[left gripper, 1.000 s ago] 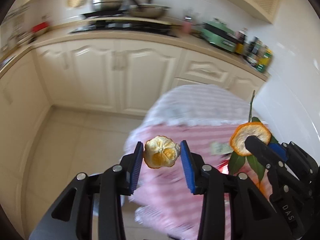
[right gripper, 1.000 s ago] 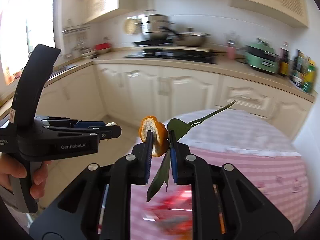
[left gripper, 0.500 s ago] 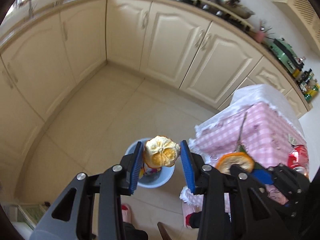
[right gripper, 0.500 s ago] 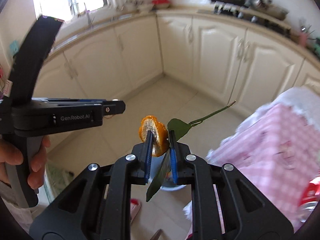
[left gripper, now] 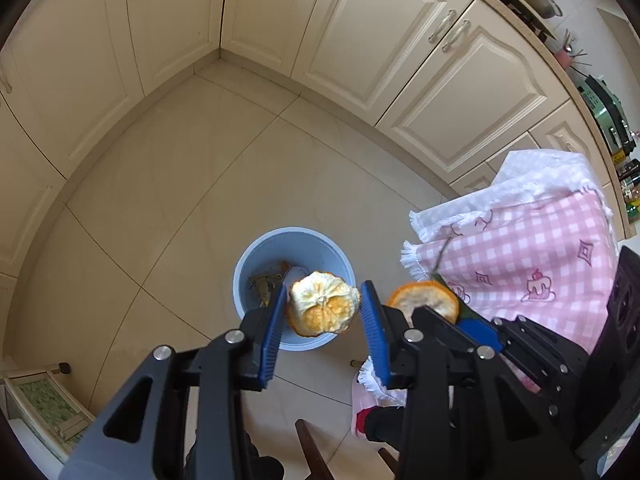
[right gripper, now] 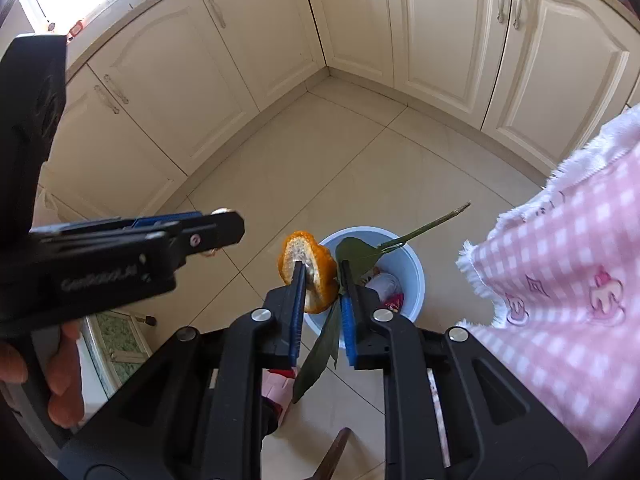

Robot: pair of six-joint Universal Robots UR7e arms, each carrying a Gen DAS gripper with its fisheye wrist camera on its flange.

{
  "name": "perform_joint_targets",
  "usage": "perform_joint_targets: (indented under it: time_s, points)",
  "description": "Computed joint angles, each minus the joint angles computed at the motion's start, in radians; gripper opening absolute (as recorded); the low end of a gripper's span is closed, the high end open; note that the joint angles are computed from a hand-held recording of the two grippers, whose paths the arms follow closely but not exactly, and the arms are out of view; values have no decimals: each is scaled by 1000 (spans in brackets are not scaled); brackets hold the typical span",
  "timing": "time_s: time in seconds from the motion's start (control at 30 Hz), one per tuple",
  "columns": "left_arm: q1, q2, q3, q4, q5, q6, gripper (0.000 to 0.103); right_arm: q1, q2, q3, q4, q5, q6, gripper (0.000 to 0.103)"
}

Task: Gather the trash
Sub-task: 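Open both tools to drop the peels into the bucket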

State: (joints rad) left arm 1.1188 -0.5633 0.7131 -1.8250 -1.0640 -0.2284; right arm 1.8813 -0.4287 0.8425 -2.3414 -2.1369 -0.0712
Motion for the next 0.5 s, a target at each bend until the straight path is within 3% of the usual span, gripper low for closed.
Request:
perform_joint_targets:
  time_s: [0.1, 0.17, 0.2, 0.23, 0.5]
  points:
    - [8, 30, -49, 26, -5, -5, 37, -9, 34, -58, 21, -4, -11, 19]
    - [13, 49, -80, 44, -13, -9, 37, -13, 42, -68, 16, -1, -22, 32]
    - [15, 57, -93, 52, -13, -10, 37, -13, 47, -77, 18, -3, -22, 53]
    - [17, 63, -100, 55, -14, -10, 37, -16, 47, -74, 4, 0, -25, 56]
    - [25, 102, -148, 87, -25, -11, 37, -27, 49, -64, -30, -56, -30, 56]
